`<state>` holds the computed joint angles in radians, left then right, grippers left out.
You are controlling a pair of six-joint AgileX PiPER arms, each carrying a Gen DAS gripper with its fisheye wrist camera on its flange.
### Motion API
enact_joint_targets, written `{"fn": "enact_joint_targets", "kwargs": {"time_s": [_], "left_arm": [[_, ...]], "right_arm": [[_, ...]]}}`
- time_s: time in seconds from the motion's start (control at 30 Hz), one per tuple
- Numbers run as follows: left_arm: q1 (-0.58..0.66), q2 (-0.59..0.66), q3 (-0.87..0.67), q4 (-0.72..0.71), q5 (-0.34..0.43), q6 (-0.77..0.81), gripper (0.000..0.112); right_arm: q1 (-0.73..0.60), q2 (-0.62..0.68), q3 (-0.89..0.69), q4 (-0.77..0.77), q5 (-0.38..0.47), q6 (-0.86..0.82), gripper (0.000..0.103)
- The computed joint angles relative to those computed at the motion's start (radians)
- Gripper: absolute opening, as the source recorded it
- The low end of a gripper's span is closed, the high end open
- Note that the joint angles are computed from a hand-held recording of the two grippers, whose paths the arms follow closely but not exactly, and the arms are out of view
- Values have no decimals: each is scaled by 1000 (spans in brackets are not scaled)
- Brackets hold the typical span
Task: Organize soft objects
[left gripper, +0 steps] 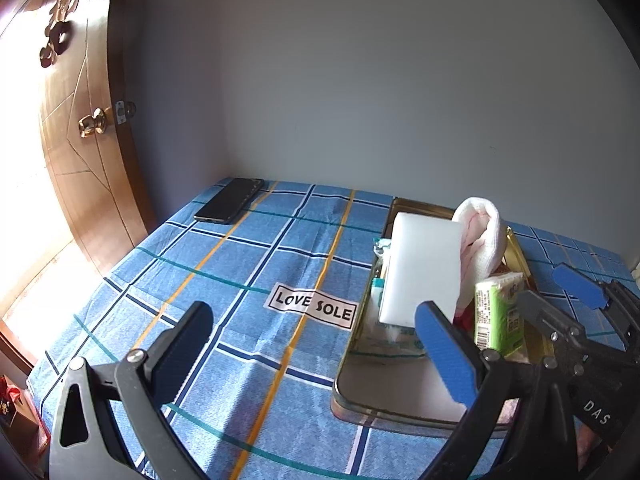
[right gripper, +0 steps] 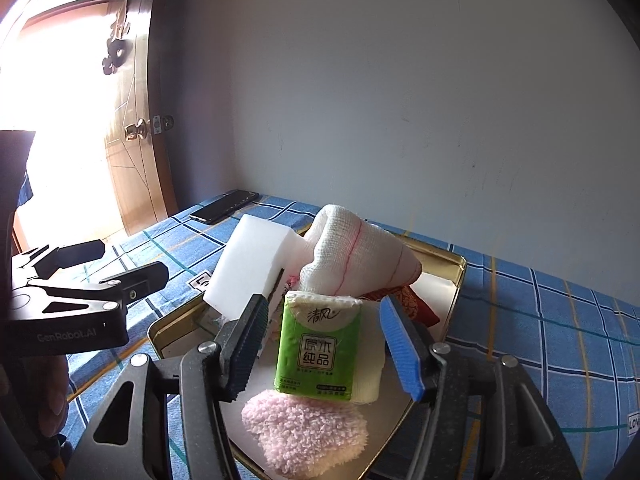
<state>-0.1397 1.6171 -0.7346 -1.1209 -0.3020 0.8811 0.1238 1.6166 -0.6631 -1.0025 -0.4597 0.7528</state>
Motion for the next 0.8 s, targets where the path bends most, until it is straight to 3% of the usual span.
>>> {"fn": "enact_joint_targets", "kwargs": {"time_s": [0.33,0.8], "left_arm": [[-34,-33,14,-38,-10,30,103],[-112,-68,17,-166,-43,151,103]], "right_arm": [[-70,-113,62,-59,-41,31,75],[-190,-190,99,-140,-103,118,78]]}}
